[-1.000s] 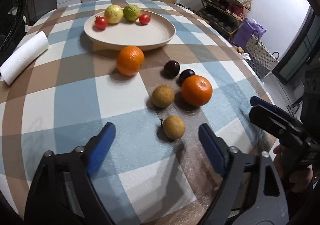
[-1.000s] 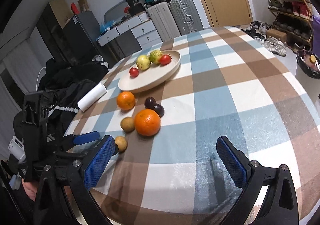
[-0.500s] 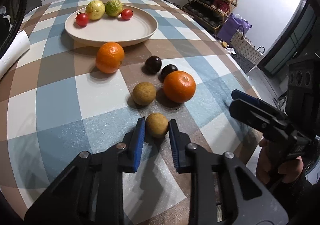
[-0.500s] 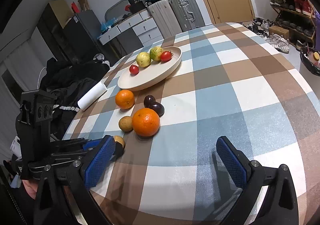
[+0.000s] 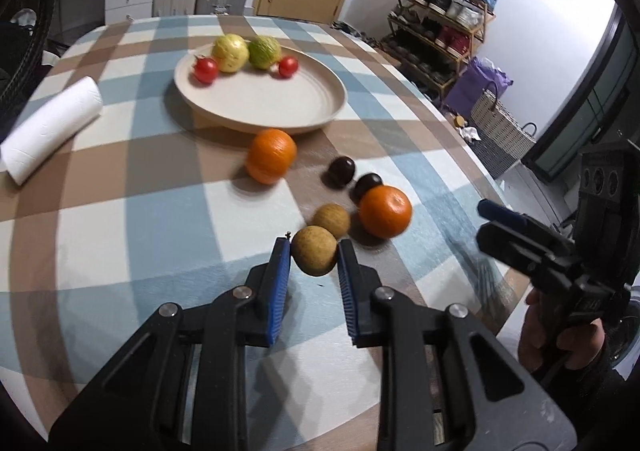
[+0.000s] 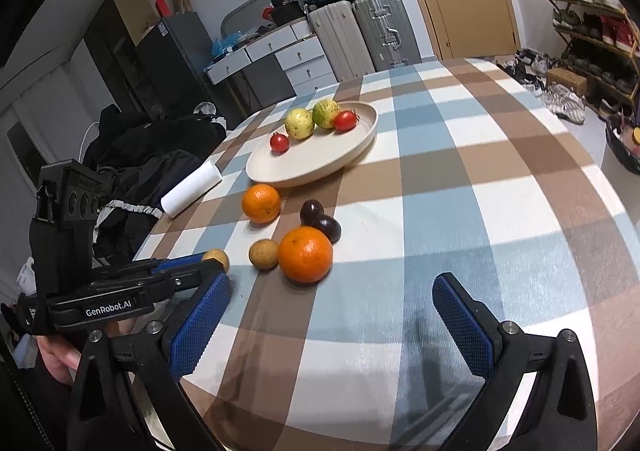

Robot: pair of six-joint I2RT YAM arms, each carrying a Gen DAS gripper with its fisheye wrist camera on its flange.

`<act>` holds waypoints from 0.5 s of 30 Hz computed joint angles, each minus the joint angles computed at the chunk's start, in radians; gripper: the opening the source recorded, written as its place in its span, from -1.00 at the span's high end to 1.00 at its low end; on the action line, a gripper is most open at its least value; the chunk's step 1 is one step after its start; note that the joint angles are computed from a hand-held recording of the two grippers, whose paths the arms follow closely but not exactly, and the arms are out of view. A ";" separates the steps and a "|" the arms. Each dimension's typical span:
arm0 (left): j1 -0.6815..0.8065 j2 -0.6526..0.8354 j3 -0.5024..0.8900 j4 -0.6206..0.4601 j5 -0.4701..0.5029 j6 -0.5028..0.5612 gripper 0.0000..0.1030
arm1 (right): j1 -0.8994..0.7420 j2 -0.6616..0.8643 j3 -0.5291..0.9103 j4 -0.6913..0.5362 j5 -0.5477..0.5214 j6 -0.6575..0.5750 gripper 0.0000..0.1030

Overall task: Organize fruits
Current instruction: 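Close the left tool on a small brown round fruit, then lift the brown fruit with the left tool while the right tool approaches another brown fruit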

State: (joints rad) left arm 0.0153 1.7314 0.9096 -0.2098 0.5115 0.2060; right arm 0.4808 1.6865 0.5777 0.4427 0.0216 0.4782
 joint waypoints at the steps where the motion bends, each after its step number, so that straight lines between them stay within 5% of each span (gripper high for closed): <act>1: 0.011 -0.002 0.006 -0.005 -0.001 0.002 0.58 | -0.001 -0.004 0.007 -0.007 0.002 -0.008 -1.00; 15: 0.180 0.003 0.052 -0.050 0.040 0.063 0.58 | 0.056 0.034 0.294 -0.270 0.071 -0.215 -0.99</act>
